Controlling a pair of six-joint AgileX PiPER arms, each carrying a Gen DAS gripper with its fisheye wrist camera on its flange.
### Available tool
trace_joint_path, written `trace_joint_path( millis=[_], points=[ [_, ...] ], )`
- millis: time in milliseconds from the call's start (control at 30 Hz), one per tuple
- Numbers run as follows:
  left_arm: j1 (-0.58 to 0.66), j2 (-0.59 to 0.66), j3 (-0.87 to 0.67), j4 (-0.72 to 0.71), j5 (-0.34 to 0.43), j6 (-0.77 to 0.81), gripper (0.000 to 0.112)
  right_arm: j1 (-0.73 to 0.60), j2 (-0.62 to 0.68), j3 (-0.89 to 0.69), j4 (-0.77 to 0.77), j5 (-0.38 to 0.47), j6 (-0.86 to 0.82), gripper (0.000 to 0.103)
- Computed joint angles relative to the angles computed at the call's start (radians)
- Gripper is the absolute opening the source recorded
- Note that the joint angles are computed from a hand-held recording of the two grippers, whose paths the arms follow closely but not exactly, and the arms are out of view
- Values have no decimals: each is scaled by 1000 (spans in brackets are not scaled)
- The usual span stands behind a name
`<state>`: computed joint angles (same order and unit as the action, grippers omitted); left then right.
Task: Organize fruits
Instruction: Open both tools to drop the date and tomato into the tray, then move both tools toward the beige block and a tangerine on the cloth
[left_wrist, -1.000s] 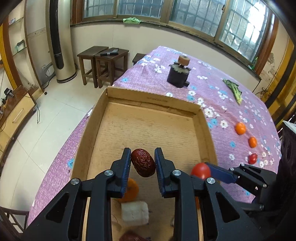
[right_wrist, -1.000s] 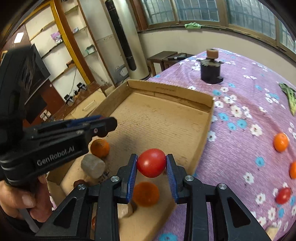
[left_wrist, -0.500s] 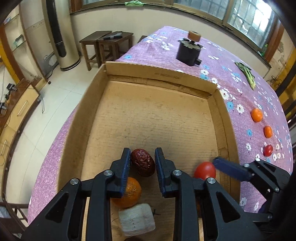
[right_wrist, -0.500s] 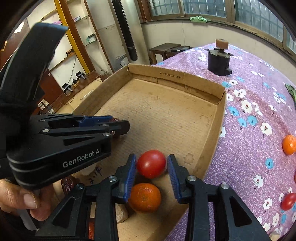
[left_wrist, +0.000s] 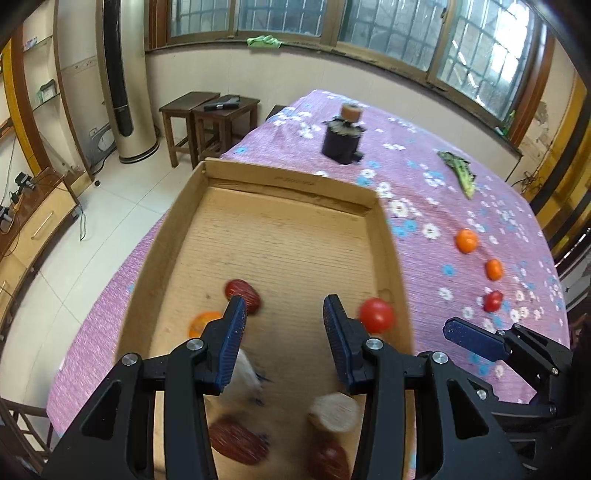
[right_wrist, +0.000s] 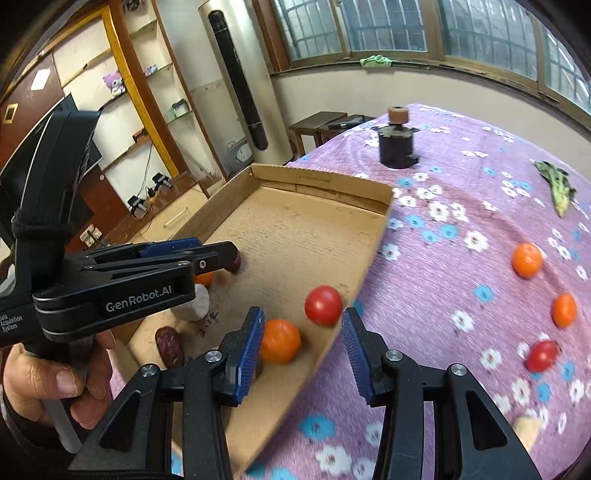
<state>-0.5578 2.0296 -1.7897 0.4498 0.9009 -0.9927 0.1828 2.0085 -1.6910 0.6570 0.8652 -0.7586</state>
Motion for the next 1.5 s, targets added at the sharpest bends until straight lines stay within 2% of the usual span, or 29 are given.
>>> trace_joint_path(
  millis=[100,233,500,1000,1267,1500],
  points=[
    [-38,-6,-1,22,3,-20,42,-44,-34,49,28,-1,-29,46],
    [-75,-4,-14,40,7,-32,53,-105,-73,109,47,-5,-53,46],
    [-112,2,-33,40,21,-37,53,-207,-96,159,60,-1,-75,46],
    [-172,89,-202,-5,80,27,53,-363,-102,165,63,11,-114,47],
    [-204,205,-394,-71,152,119,53,-388,-38,75,20,20,-77,47],
    [-229,386,-696,-166,269,244,53,-398,47,-47,-13,45,-28,47]
  ],
)
